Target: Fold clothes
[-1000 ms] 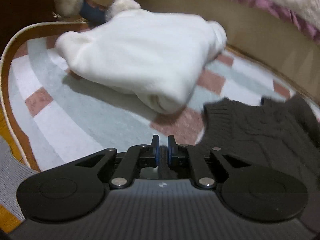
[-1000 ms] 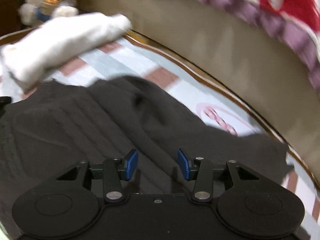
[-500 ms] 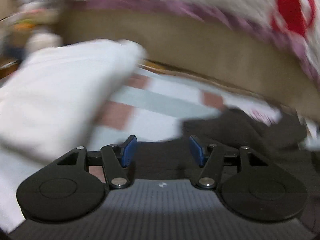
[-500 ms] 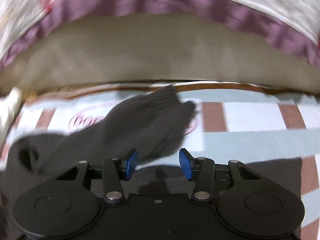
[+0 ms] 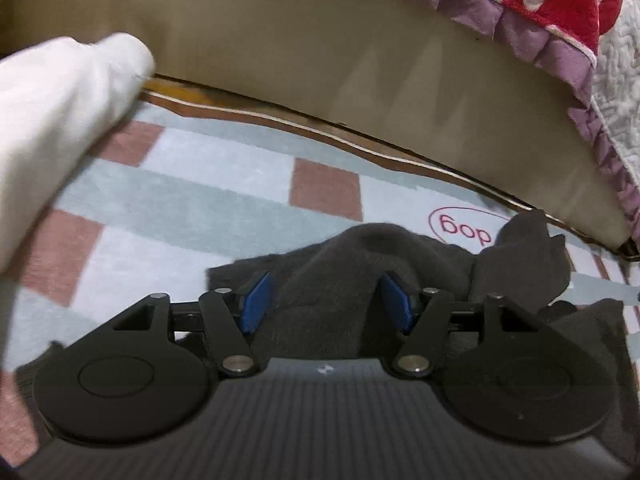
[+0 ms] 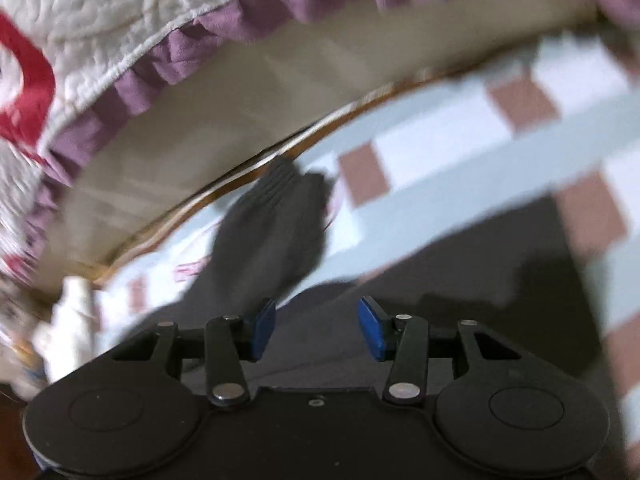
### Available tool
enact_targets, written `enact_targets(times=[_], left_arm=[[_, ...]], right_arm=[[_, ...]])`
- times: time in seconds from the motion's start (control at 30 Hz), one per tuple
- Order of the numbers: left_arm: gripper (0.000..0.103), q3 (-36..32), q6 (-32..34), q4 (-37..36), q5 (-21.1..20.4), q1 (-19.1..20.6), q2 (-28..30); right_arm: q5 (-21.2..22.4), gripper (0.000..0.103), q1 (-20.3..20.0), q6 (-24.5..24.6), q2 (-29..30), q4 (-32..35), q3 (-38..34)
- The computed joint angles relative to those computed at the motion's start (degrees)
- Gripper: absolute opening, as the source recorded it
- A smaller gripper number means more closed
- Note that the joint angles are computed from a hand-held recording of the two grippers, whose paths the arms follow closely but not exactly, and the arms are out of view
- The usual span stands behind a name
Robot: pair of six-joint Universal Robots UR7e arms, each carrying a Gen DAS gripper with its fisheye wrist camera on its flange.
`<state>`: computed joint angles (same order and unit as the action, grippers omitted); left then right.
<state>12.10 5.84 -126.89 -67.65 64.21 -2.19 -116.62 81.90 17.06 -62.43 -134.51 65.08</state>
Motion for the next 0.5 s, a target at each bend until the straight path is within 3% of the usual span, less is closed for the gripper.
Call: enact_targets(times=[0.07,0.13,0.17,0.2,0.33,0.5], left_arm=[[0.065,3.5,1.6,-2.8,-0.4,0.1,-0.9],[0.056,6.6,4.3,-4.3,-1.6,0.3,-1.9],[0.025,8.0,5.3,-4.5,-2.0,0.3,-2.7],[0.011,9.2,5.9,-5.1,-2.1,0.3,-3.4],[0.008,13.9,6.5,-10.3,-4.2,0.5,-6.2],[0.007,19.7,4.3,-13.0,-8.8,1.1,-9.9]], right_arm=[[1.4,0.052,-1.2,-1.7,0.5,-2.0,-0.2],[3.6,0.052,-2.3,-1.6,1.5,-3.5,-1.2],[4.7,0.052,-2.8,-1.4,2.3,-3.8,-2.0],[5.5,0.052,-3.0,-1.5,3.2,-3.6,-3.3],[7.0,0.052,-2.6,-4.8,9.1,0.2,-11.5],[0.7,0.062,-0.2,-6.9,20.1,7.1,-28.0]])
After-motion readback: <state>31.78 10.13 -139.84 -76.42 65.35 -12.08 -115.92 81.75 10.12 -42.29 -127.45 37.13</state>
